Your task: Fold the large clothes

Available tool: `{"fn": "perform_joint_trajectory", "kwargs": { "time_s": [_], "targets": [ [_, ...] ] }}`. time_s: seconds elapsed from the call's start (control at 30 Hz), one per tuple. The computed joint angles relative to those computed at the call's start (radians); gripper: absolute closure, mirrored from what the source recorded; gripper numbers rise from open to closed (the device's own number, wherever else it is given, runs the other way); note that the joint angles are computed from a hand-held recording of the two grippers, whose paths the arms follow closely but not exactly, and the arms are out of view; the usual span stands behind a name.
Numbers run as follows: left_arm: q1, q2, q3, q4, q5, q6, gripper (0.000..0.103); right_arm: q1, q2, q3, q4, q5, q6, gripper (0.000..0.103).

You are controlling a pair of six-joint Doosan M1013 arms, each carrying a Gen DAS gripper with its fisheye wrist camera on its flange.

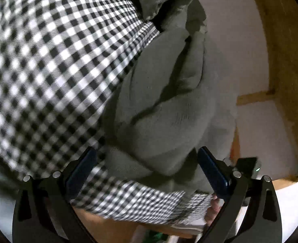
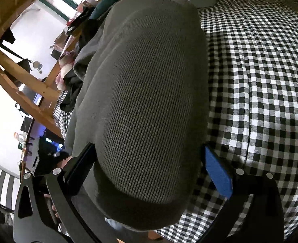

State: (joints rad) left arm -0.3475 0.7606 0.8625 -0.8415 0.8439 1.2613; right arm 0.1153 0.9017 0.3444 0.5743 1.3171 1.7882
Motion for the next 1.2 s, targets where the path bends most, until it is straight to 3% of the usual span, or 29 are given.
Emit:
{"fn": "perform_joint_trajectory", "kwargs": {
  "time_s": [0.13,0.2,0.23,0.27,0.3,0.37,0.47,0.53,0.57,0.6,0.67,0.77,0.87,0.9,1.0,1.03,1.1,1.2],
  "targets": [
    [0.002,0.029,-0.026,-0.112,-0.003,0.049,0.005,-0.021,-0.051,0.125,0.115,-0.104,-0.008,0.003],
    [-0.007,0.039,-0.06,-0.065,0.013,0.053,0.006,-0.041,-0.083,0.212,0.234,-0.173,-0.027,0.003],
    [-0.01,0.046,-0.08,-0.044,0.027,0.054,0.009,-0.048,-0.089,0.234,0.277,-0.19,-0.036,0.003],
    [-0.012,0.053,-0.096,-0.032,0.039,0.049,0.021,-0.054,-0.087,0.24,0.307,-0.188,-0.039,0.003],
    [-0.012,0.057,-0.102,-0.04,0.043,0.052,0.032,-0.057,-0.082,0.233,0.318,-0.179,-0.038,0.003],
    [-0.008,0.078,-0.131,-0.086,0.067,0.065,0.046,-0.058,-0.047,0.168,0.306,-0.125,-0.014,0.003],
    [-0.005,0.114,-0.193,-0.114,0.111,0.074,0.052,-0.056,0.054,-0.014,0.268,-0.023,0.087,0.002],
    [-0.005,0.142,-0.226,-0.142,0.121,0.058,0.055,-0.062,0.095,-0.062,0.328,-0.023,0.12,0.002],
    [-0.006,0.143,-0.226,-0.149,0.116,0.054,0.057,-0.063,0.102,-0.079,0.34,-0.017,0.118,0.005],
    [-0.007,0.142,-0.23,-0.143,0.113,0.056,0.062,-0.063,0.098,-0.078,0.341,-0.01,0.108,0.018],
    [-0.006,0.109,-0.187,-0.171,0.112,0.135,0.067,-0.07,0.029,0.038,0.37,-0.053,0.038,0.038],
    [-0.013,0.104,-0.205,-0.17,0.147,0.171,0.068,-0.08,-0.04,0.174,0.434,-0.076,-0.029,0.04],
    [-0.02,0.124,-0.232,-0.124,0.192,0.124,0.068,-0.085,-0.073,0.272,0.475,-0.1,-0.062,0.037],
    [-0.023,0.13,-0.234,-0.119,0.206,0.114,0.066,-0.085,-0.07,0.274,0.486,-0.102,-0.058,0.03],
    [-0.025,0.156,-0.251,-0.157,0.213,0.094,0.062,-0.078,-0.029,0.216,0.494,-0.108,-0.041,0.021],
    [-0.028,0.165,-0.268,-0.147,0.212,0.08,0.062,-0.074,-0.024,0.203,0.483,-0.119,-0.025,0.022],
    [-0.039,0.157,-0.279,-0.097,0.188,0.071,0.061,-0.069,-0.048,0.227,0.48,-0.172,-0.07,0.035],
    [-0.058,0.139,-0.284,-0.045,0.153,0.1,0.061,-0.068,-0.056,0.22,0.489,-0.205,-0.069,0.042]
  ]
}}
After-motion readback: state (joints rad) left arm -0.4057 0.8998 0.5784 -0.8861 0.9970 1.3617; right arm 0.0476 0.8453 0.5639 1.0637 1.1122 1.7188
